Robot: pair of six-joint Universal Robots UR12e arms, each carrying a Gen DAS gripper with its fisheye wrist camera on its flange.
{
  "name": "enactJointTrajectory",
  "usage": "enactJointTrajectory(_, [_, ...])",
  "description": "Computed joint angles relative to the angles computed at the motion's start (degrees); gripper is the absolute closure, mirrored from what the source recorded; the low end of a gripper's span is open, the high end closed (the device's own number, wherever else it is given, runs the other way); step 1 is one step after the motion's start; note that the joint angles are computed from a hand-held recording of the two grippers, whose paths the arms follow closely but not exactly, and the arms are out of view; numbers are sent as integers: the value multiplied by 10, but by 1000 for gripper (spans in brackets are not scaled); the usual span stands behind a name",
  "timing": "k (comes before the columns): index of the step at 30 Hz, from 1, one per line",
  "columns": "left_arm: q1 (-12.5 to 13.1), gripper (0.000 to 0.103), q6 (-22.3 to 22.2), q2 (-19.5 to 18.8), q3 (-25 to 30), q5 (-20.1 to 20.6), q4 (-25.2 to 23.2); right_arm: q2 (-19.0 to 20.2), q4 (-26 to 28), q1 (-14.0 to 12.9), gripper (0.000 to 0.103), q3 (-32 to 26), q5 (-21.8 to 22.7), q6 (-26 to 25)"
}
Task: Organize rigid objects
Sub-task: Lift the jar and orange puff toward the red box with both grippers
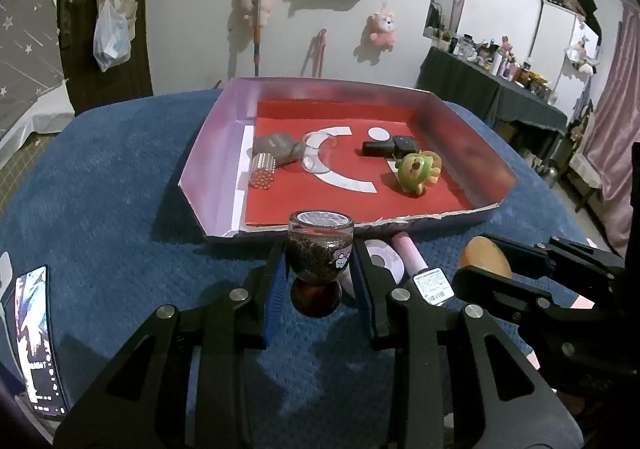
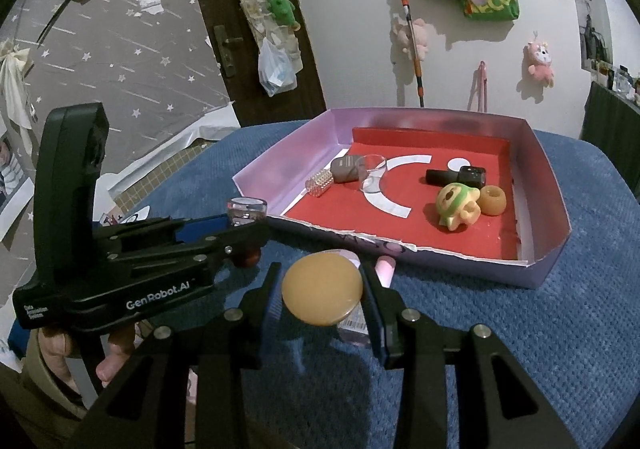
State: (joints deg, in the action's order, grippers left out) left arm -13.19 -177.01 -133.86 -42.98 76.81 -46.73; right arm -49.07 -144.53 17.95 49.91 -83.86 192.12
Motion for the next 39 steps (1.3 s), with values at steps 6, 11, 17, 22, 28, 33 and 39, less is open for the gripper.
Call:
enactJointTrajectory(6, [0, 74, 0, -4, 9, -1, 1, 2, 5, 0, 63, -5, -3, -1])
enactJointTrajectory(11, [0, 74, 1, -12, 26, -3, -4, 6, 11, -2, 63, -15, -3, -1])
enactJointTrajectory(17, [-1, 74, 2, -23, 46, -5, -12, 13, 19, -4, 63, -30, -6, -4])
enactJointTrajectory(22, [0, 74, 2, -30, 62, -8, -19, 17, 25, -5, 63, -39, -6, -6])
enactJointTrajectory(28, [0, 74, 1, -38, 79, -9, -28, 22, 33, -7, 63, -50, -4, -6])
enactJointTrajectory(33, [0, 74, 1, -53, 107, -12, -47, 36, 54, -10, 63, -78, -3, -8])
enactJointTrajectory(39, [0, 74, 0, -80, 157, -11, -78, 52, 82, -13, 63, -109, -3, -9])
